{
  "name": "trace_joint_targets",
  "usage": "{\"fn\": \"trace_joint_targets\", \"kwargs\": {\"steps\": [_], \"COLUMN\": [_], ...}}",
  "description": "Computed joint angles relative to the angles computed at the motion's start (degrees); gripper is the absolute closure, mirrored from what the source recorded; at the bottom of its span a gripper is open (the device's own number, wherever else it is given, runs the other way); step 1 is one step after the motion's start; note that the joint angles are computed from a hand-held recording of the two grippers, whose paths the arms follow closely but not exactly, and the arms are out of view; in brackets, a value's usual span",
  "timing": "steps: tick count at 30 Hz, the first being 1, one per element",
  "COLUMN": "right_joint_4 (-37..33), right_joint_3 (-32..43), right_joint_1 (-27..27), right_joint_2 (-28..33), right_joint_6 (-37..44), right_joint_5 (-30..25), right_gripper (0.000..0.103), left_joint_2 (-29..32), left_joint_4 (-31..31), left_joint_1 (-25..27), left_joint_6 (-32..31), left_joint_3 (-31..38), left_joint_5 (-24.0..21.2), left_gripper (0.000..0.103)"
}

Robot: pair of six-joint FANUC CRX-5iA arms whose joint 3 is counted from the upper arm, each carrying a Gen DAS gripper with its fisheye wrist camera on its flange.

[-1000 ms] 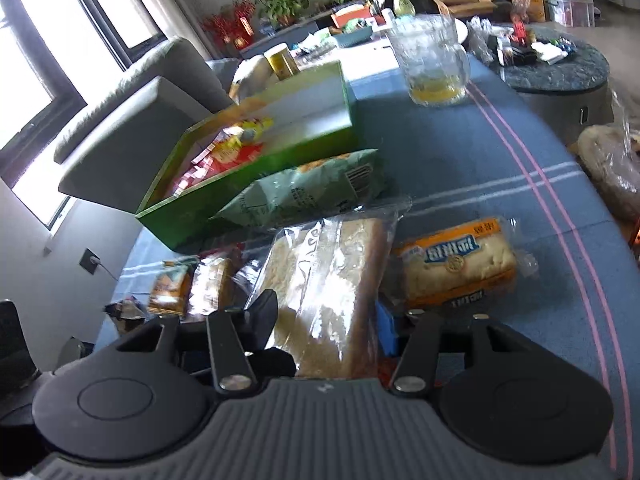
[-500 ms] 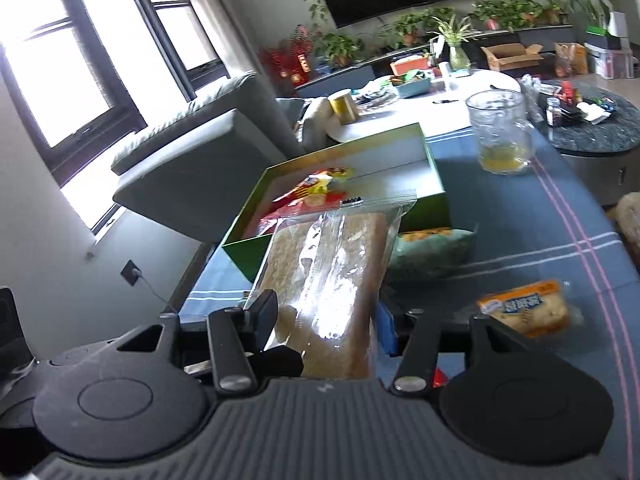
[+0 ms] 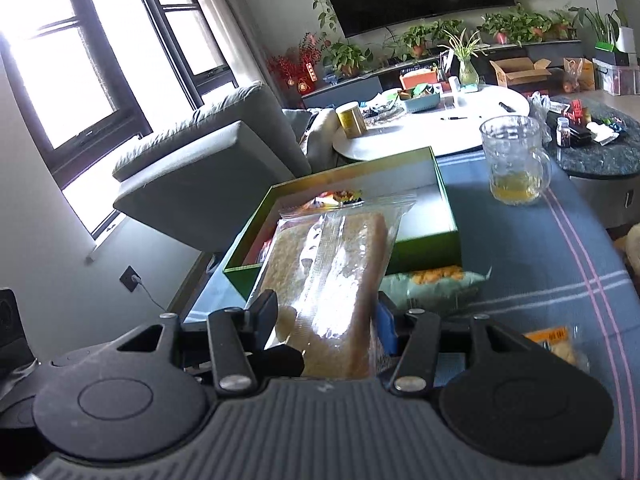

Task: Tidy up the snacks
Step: 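Carry the bagged bread loaf over the green box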

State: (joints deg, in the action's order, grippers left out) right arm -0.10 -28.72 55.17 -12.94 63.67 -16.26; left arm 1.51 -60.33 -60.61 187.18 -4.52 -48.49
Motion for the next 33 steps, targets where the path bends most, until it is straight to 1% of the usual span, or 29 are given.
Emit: {"fn": "trace_joint_targets", "kwargs": {"steps": [3,7,13,17,19,24,28,33], "right_joint_4": [-3.4,-6.4,-12.7,-20.2,-22.5,-23.6,-23.1,-22.7], "right_joint_3": [2.4,5.3,11.2,16.8,18.9,22.7,25.0,26.9], "right_joint_1": [-1.1,-2.7,-5.7,-8.5,-9.5,-10.8,-11.3,-11.4], "right_joint_2": [1.5,3.3,7.3,10.8,12.4,16.3,19.3,22.2], "right_joint_6": [3.4,7.2,14.7,22.9,25.5,28.2,28.1,27.7], "right_joint_5": [-0.5,-1.1,-3.1,-5.8,-6.8,-8.2,-9.9,-11.0], "right_gripper": [0.033,0.033,0.033,0.033,0.033,0.033,0.033,0.033], "left_joint_2": [0.2,0.9,1.7,2.4,2.9,4.4,5.7,6.9], "left_joint_4": [0.6,0.3,2.9,4.4,5.2,8.8,11.5,14.7], "left_joint_1": [1.6,3.2,8.0,10.9,12.4,16.6,19.5,22.1], "left_joint_6": [-2.0,-2.8,-7.2,-9.6,-10.7,-13.6,-14.4,-16.3], "left_joint_3": [0.7,1.7,3.1,4.1,4.4,4.5,3.9,3.3], "left_joint_5": [0.8,2.2,5.2,6.4,7.5,11.2,14.1,16.3], "left_gripper": [0.052,0.051,0.051,0.051,0.051,0.051,0.051,0.051]}}
